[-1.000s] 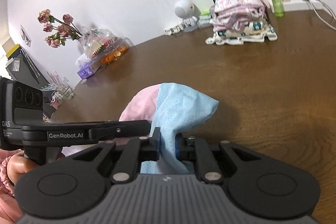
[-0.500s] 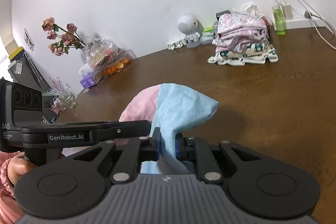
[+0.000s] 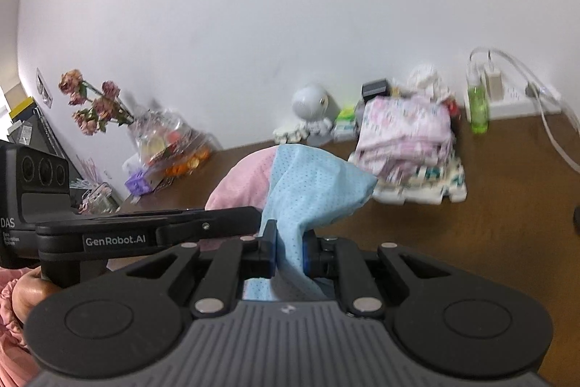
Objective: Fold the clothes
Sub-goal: 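Lift the bundle with both grippers and carry it toward the clothes stack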
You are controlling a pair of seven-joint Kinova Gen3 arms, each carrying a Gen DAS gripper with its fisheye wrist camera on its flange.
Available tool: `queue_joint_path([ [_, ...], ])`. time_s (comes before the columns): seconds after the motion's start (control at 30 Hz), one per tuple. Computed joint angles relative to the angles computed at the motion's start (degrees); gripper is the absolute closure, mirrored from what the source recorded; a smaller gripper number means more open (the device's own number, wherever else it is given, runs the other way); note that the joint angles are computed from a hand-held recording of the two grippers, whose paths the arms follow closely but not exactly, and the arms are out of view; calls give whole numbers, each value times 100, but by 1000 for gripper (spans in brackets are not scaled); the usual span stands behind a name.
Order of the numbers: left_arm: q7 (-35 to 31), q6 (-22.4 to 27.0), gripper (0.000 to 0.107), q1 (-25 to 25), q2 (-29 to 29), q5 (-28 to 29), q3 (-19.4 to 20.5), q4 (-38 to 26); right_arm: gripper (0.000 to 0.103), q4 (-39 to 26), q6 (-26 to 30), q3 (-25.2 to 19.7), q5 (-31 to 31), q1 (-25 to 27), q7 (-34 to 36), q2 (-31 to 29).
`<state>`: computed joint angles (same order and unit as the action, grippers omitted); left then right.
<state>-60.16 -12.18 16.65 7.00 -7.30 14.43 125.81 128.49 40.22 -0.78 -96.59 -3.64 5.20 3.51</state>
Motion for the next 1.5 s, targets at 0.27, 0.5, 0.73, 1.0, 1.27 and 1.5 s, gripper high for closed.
queue_joint_path([
  [0.27, -21, 848, 95, -1046, 773, -547, 882, -1512, 92, -1247, -106, -22, 584, 98, -734, 569],
  [0.5, -669, 1459, 95, -1465, 1810, -311, 1280, -2959, 92, -2666, -186, -300, 1213, 366, -1675, 1517],
  [0.73, -1226, 1935, 95, -1222, 2801, 48, 975, -4119, 92, -3979, -347, -564, 1963, 450, -2562, 2633],
  [1.0, -1824, 2076, 95, -1283, 3482, 591, 1015, -4535, 92, -4571, -469, -989, 2475, 719, -2941, 3507],
  [1.27, -2122, 2074, 95, -967, 3531, 1184, 526, -4551, 91, -4712, -635, -1455, 2953, 986, -3346, 3761],
  [1.5, -2265, 1877, 89, -755, 3536, 1426, 274, -4494, 89, -4826, -899, -1864, 3394, 1187, -3679, 3917],
])
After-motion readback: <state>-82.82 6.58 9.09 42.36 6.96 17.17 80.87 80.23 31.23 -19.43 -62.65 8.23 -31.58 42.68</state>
